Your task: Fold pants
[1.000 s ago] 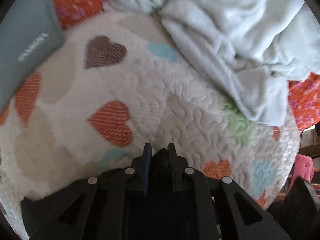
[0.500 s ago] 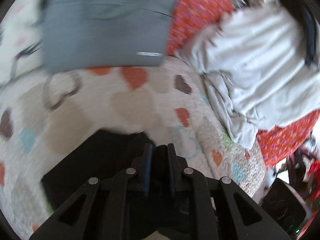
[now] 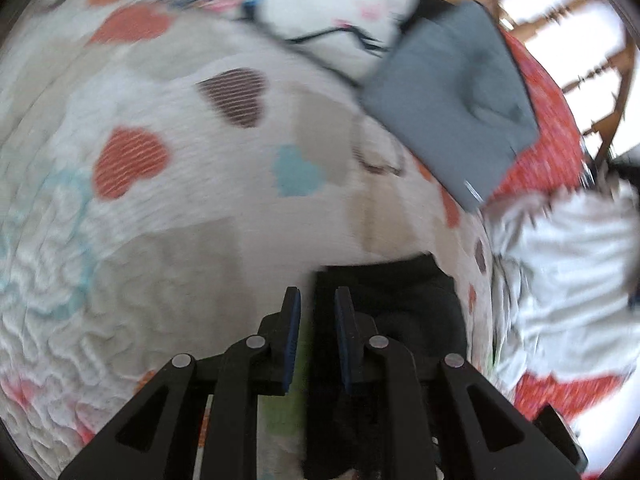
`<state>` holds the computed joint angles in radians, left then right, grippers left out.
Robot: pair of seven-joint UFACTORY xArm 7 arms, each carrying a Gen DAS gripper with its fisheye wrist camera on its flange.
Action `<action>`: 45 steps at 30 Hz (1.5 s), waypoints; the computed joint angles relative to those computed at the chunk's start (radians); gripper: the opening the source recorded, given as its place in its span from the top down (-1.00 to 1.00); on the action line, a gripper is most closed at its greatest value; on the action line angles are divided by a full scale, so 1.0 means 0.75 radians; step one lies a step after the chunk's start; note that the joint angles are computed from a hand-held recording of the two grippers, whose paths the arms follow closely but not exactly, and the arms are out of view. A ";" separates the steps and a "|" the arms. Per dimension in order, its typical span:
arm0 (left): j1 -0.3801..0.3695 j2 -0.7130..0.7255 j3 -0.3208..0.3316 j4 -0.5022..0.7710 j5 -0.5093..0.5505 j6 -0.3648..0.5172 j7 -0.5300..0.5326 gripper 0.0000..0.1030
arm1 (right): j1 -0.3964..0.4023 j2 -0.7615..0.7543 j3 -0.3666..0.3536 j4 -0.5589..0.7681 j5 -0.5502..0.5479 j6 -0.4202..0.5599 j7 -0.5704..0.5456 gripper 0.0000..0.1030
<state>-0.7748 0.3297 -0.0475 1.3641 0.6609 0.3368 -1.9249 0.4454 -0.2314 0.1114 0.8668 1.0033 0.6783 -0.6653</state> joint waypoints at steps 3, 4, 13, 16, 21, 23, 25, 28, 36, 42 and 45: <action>-0.059 -0.075 0.085 -0.094 0.165 -0.043 -0.248 0.70 | -0.010 -0.046 -0.040 0.009 0.035 0.093 -0.030 -0.20; -0.077 -0.098 0.099 -0.103 0.245 -0.027 -0.327 0.70 | -0.015 -0.063 -0.055 0.008 0.057 0.129 -0.038 -0.20; -0.042 0.067 -0.023 0.228 0.481 -0.050 -0.238 0.11 | -0.130 -0.086 -0.100 -0.023 -0.049 -0.095 0.246 -0.20; 0.013 0.194 -0.120 0.352 0.214 0.025 0.063 0.11 | -0.144 -0.060 -0.140 -0.019 0.012 -0.049 0.293 -0.20; 0.048 0.282 -0.182 0.434 -0.114 0.291 0.321 -0.06 | -0.179 -0.014 -0.143 -0.016 0.061 0.017 0.313 -0.20; 0.043 0.256 -0.147 0.364 -0.152 0.212 0.290 -0.27 | -0.191 0.002 -0.130 -0.015 0.057 0.029 0.318 -0.20; 0.032 0.242 -0.115 0.316 -0.186 0.132 0.279 -0.32 | -0.199 0.026 -0.113 -0.013 0.049 0.020 0.329 -0.22; -0.017 0.210 -0.049 0.267 -0.206 0.084 0.270 -0.32 | -0.205 0.036 -0.100 -0.014 0.060 0.003 0.317 -0.24; -0.202 -0.007 0.164 0.079 0.180 0.008 -0.164 -0.30 | -0.257 0.067 -0.132 0.139 0.025 0.105 0.361 -0.32; -0.066 0.111 -0.012 0.219 0.057 0.073 0.054 -0.30 | -0.330 0.399 -0.108 0.435 0.165 0.356 0.350 -0.49; -0.037 0.209 -0.058 0.329 -0.099 0.148 0.235 -0.30 | -0.377 0.516 -0.057 0.472 0.238 0.320 0.371 -0.49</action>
